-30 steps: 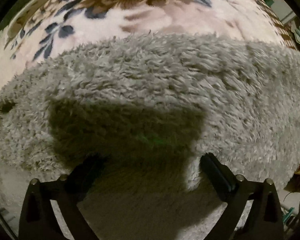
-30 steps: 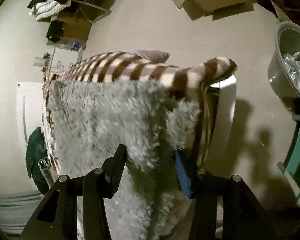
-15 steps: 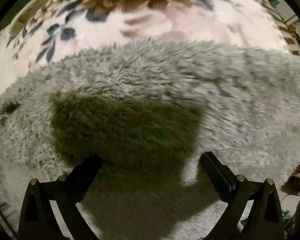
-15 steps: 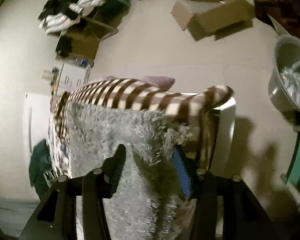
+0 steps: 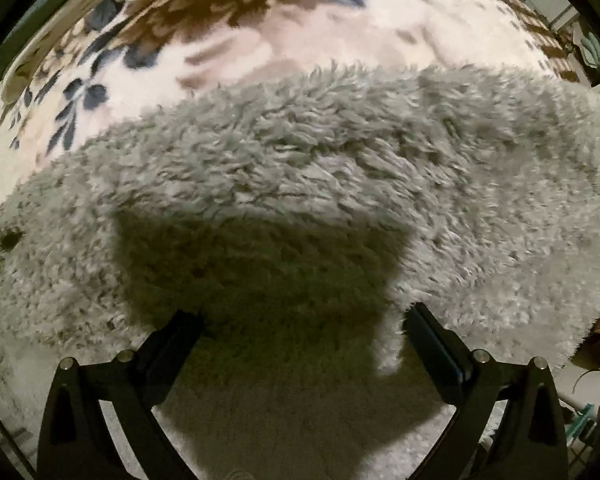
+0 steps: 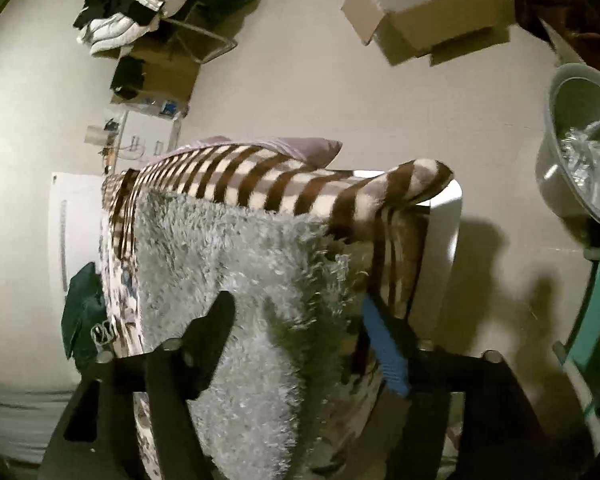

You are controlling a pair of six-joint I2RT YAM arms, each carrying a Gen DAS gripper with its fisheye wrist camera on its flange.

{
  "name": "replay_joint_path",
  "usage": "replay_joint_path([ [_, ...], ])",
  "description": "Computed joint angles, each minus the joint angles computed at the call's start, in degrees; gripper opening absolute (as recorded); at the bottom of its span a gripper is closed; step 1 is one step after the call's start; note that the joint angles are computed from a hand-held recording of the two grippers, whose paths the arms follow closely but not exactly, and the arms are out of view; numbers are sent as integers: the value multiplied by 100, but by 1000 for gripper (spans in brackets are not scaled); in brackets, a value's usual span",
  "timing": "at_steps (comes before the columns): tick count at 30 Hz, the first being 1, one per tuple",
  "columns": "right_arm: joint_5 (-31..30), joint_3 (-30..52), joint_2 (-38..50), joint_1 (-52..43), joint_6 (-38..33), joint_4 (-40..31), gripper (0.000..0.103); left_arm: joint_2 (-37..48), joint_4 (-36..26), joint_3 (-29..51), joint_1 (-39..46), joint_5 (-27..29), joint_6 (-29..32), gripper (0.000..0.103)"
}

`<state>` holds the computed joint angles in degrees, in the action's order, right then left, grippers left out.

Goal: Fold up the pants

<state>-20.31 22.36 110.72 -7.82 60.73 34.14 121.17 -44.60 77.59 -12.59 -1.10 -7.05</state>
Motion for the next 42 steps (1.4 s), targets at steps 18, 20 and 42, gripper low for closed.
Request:
replay_joint_path([
  [18, -94, 735, 1433, 113, 217, 1567, 48, 962, 321, 706, 165, -78, -164, 103],
  [20, -312, 669, 1707, 9, 484, 2253, 51, 785, 511, 406, 136, -79, -207, 103],
  [42, 269, 952, 209, 944, 118, 1113, 19, -1109, -97, -449, 1053, 742, -88, 103],
])
